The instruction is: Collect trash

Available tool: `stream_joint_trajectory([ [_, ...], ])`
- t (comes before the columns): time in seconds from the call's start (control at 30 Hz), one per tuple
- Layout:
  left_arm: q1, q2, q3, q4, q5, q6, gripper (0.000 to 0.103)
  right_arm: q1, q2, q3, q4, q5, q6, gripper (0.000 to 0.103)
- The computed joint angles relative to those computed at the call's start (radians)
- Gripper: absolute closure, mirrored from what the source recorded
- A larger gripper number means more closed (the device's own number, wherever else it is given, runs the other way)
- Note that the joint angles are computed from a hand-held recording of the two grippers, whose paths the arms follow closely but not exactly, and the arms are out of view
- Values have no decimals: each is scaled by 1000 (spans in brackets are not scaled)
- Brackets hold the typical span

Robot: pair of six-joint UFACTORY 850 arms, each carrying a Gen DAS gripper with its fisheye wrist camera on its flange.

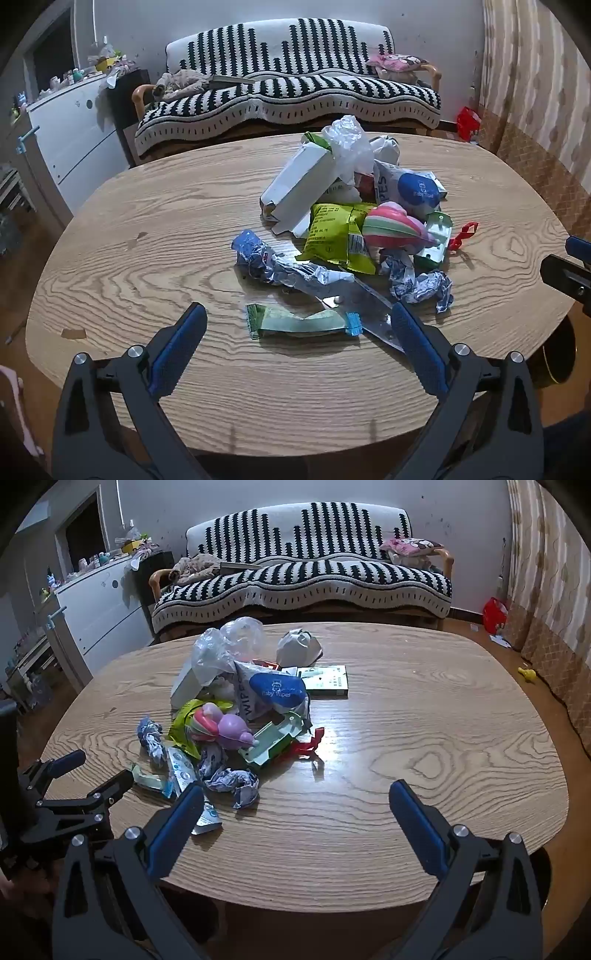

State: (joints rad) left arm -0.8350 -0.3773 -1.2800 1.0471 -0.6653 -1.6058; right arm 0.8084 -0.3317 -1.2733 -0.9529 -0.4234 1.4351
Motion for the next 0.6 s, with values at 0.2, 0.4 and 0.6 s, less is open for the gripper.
stream_joint_trajectory([
  [0.2,1,1,0,-10,0,6,6,3,5,6,12,10,-4,6],
  [0.4,0,7,3,-15,-3,12,6,-8,-1,-2,23,17,-18,6],
  [0.6,-1,4,-2,-20,-7,18,6,-5,1,2,26,17,-18,6],
])
